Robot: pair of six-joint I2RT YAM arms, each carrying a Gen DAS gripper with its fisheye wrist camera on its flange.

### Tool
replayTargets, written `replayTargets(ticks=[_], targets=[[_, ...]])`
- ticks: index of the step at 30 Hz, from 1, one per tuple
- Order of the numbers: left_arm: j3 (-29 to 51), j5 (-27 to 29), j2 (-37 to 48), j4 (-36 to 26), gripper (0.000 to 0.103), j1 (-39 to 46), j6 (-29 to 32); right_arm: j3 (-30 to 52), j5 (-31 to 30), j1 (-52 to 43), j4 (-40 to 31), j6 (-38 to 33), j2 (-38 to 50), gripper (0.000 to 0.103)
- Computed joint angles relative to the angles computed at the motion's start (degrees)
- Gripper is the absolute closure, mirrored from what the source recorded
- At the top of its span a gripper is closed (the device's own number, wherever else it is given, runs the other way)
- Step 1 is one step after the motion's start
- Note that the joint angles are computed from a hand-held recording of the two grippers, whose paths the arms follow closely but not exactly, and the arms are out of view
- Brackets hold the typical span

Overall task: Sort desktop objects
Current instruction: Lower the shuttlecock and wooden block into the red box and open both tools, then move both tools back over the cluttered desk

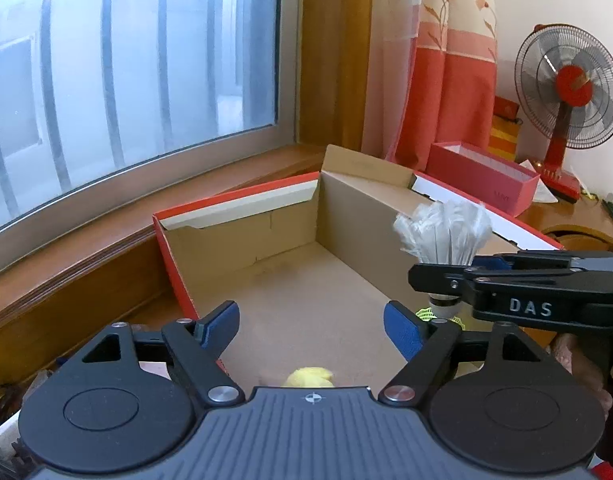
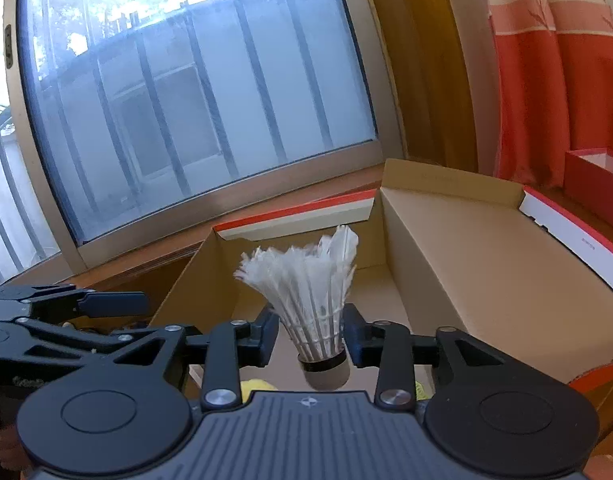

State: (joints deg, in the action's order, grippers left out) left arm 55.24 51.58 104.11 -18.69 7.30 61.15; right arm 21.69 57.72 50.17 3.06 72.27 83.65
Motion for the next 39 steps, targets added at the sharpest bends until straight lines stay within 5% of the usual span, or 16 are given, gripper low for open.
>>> replayTargets(ticks=[16, 23, 31, 39], targets=[[-6.7, 0.6, -6.4, 5.0, 0.006, 9.2, -4.0, -0.6, -0.1, -1.6, 11.9, -15.0, 0.5, 0.037], [-6.0, 2.2, -5.5, 3.1, 0.004, 20.7, 0.9, 3.3, -0.4, 0.5, 19.7, -24.4, 5.2, 0.035], [7.8, -0.7, 6.6, -3.5, 0.002, 35.4, 8.8, 18.5, 1.1, 5.9, 17.3, -31.6, 16.2, 0.032], [22.0, -8.7, 19.7, -1.7, 0.002, 42.5, 5.0, 38.2, -11.8, 9.6, 12.7, -34.0, 31.4, 0.032]])
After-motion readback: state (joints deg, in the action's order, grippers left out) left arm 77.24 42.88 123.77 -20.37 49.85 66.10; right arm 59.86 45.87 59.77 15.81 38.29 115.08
